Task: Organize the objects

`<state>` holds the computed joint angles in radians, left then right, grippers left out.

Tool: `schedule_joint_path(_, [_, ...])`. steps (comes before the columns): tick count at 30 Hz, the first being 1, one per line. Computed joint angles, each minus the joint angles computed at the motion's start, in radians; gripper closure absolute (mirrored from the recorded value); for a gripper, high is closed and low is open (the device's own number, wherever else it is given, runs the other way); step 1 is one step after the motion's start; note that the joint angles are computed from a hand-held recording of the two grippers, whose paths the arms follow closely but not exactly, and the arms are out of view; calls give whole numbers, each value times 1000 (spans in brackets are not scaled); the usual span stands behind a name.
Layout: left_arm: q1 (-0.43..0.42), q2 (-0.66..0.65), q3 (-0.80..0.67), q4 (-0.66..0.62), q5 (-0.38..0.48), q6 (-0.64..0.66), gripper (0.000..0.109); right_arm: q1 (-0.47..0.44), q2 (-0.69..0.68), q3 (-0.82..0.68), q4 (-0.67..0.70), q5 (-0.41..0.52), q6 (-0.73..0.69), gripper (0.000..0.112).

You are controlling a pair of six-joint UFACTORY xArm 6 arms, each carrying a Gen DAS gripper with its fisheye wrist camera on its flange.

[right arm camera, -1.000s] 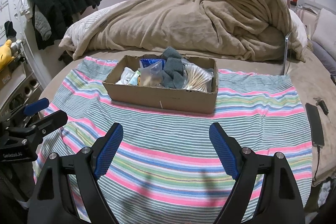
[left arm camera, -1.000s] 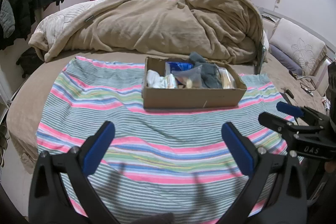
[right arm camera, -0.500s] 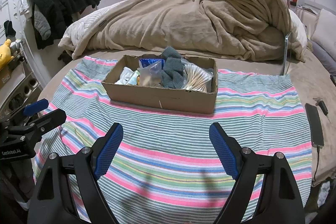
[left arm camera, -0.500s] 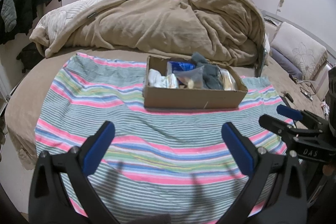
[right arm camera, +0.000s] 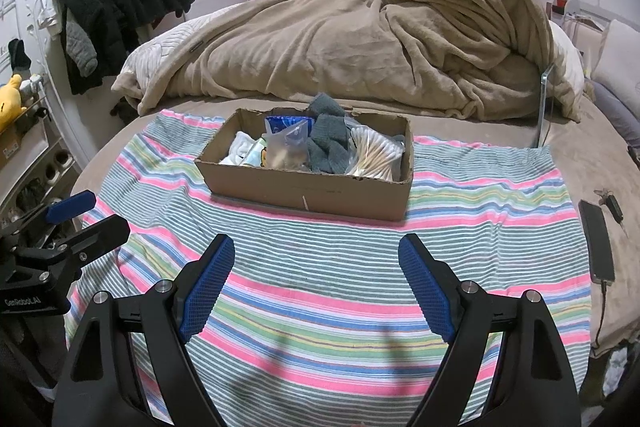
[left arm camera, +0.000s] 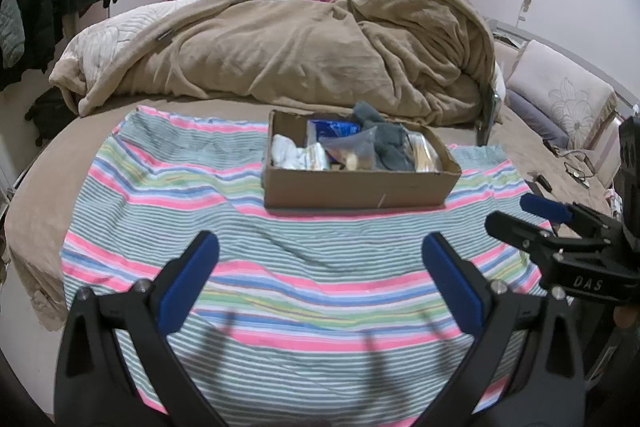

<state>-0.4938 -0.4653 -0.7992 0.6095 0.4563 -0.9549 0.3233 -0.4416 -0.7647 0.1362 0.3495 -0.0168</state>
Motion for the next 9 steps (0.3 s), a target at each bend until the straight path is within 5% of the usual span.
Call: schedule_joint_path(9, [0, 3, 1, 4, -17, 4, 6, 4, -3, -4, 4, 7, -5, 26])
